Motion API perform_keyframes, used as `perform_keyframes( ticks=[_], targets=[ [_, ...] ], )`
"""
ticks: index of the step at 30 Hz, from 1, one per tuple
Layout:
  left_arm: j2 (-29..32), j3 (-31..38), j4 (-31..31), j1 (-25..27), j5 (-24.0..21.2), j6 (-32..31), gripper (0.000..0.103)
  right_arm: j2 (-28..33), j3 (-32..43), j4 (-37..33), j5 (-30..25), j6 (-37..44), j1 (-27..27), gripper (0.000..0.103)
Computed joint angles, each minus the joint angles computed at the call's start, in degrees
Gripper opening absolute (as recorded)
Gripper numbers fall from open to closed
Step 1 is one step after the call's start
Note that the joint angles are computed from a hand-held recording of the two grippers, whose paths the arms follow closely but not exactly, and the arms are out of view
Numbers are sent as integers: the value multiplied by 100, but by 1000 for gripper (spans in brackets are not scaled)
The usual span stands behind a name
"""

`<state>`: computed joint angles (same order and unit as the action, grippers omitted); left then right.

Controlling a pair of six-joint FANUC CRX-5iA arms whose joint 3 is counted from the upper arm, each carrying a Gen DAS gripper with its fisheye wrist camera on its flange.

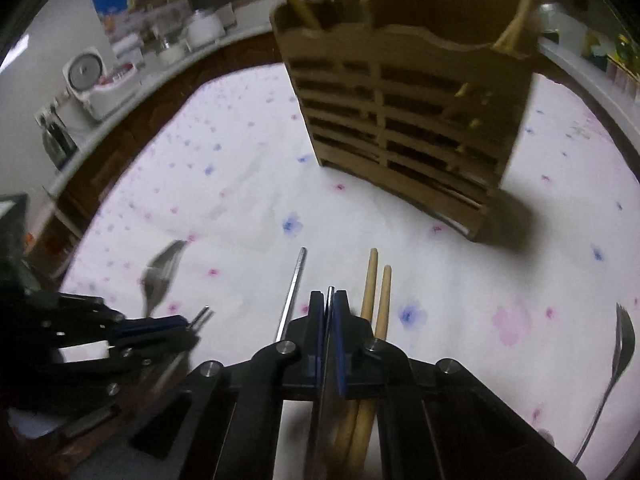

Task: Organize utensils
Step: 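Lift both held chopsticks and carry them over the wooden holder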

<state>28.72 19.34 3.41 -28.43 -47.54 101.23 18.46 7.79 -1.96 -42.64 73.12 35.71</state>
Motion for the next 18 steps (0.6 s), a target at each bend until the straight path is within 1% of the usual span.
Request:
perform_keyframes(
  ticks=[3,6,8,13,18],
  targets=[
    [-236,-229,-30,-26,201,124,4,-321,-224,-233,198,90,-45,4],
    [-491,-423,-56,-73,387,207,4,-600,-449,-178,417,2,-3,4],
    [-712,-613,-24,-92,588,234,4,-807,-601,-174,552,-25,7,4],
    [-1080,-795,-158,-198,802,376,4,-1318,-1072,220,975,-376,129,4],
    [-1394,-939,-338,-281,964,507,4,-1737,-1425,660,1254,-742,267,4]
  ],
)
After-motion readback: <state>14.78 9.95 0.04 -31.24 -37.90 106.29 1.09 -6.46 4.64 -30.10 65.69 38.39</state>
